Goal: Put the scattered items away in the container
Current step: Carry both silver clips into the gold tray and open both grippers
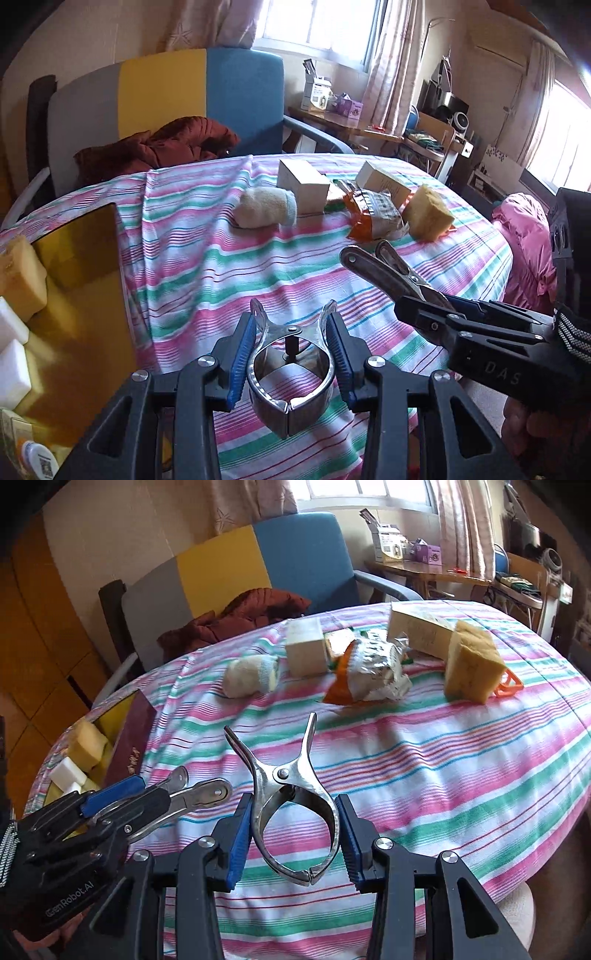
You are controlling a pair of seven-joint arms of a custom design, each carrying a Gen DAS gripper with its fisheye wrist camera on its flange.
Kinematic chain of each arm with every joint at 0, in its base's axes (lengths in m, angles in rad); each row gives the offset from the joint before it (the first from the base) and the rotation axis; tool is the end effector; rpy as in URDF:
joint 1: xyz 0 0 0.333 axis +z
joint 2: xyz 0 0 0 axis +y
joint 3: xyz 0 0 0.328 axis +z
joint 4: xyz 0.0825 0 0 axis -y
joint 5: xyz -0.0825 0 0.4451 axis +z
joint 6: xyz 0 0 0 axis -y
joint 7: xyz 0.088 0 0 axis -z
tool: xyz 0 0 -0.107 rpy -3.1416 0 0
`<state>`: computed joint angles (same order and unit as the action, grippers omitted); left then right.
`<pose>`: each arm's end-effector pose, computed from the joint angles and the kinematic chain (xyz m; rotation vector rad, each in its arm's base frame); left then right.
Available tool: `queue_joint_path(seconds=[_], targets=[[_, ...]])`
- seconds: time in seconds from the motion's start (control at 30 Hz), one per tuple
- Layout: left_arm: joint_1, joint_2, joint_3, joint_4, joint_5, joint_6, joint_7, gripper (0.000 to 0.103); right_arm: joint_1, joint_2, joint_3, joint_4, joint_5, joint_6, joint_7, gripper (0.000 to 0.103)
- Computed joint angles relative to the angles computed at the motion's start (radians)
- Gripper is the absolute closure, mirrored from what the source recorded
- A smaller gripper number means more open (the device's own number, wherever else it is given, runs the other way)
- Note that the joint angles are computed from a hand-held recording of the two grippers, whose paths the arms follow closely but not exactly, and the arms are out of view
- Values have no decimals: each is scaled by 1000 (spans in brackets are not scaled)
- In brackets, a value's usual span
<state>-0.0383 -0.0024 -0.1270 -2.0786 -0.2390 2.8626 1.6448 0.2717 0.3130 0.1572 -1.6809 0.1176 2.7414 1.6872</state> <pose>0.6416 -0.0938 0.5032 -1.7867 1.8536 -0.9242 0.6948 0.2978 0.4956 -1.8603 1.5279 -0.3241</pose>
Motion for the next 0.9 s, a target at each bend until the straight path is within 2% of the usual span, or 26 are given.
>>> queue_joint_path(seconds=[0.17, 0.3, 0.47, 0.7, 0.9], targets=[[9, -48, 11, -36, -67, 29, 27, 63, -8, -1, 30, 20, 52, 3, -43, 59], [28, -97, 20, -75, -64, 65, 2, 63, -9, 3, 56, 45, 101, 3, -93, 59], [124, -157, -7, -145, 127, 109, -187, 63, -3, 30, 96, 106, 177, -28, -189, 59], [255, -215, -23, -236, 272, 94, -386, 63, 55, 101, 121, 218, 197, -108, -279, 59], [343, -244, -26, -283, 364, 103, -508, 63, 125, 195, 117, 348, 163, -232, -293, 59]])
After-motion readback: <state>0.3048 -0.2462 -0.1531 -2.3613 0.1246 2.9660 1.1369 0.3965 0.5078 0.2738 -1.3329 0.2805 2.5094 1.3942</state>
